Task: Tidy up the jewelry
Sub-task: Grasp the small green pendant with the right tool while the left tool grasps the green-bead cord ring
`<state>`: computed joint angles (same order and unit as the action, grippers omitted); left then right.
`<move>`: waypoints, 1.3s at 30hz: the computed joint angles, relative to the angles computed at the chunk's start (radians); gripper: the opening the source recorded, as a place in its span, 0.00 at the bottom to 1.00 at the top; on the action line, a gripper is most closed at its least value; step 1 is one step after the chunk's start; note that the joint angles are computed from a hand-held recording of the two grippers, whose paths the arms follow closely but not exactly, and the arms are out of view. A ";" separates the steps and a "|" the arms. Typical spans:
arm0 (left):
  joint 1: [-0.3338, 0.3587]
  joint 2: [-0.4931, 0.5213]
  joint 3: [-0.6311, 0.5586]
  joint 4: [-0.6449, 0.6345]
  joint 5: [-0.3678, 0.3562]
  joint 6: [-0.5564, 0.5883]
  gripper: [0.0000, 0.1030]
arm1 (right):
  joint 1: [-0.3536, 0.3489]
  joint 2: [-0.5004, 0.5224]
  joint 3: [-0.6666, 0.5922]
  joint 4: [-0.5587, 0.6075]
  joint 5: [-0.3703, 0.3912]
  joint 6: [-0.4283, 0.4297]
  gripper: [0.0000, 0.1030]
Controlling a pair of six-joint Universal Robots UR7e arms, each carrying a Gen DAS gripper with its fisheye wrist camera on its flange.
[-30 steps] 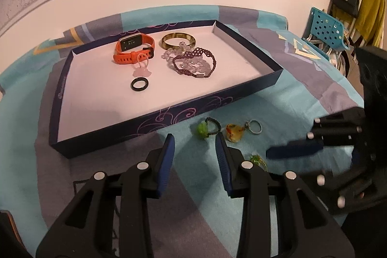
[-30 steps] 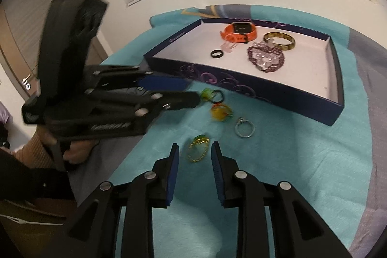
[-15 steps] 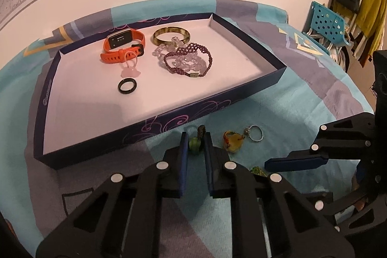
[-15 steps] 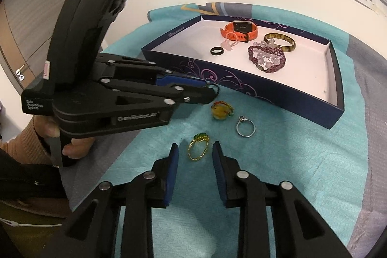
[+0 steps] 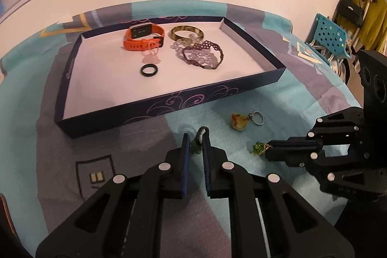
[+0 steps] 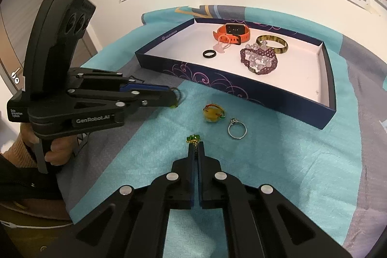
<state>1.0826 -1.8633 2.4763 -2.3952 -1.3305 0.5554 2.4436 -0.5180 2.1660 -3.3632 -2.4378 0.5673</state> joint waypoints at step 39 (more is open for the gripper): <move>-0.001 -0.007 0.011 -0.007 0.016 0.004 0.21 | -0.010 -0.016 0.033 -0.154 -0.014 -0.040 0.01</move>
<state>1.0815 -1.8707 2.4873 -2.4024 -1.3143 0.5599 2.4334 -0.5337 2.1995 -3.5173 -2.4518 0.5269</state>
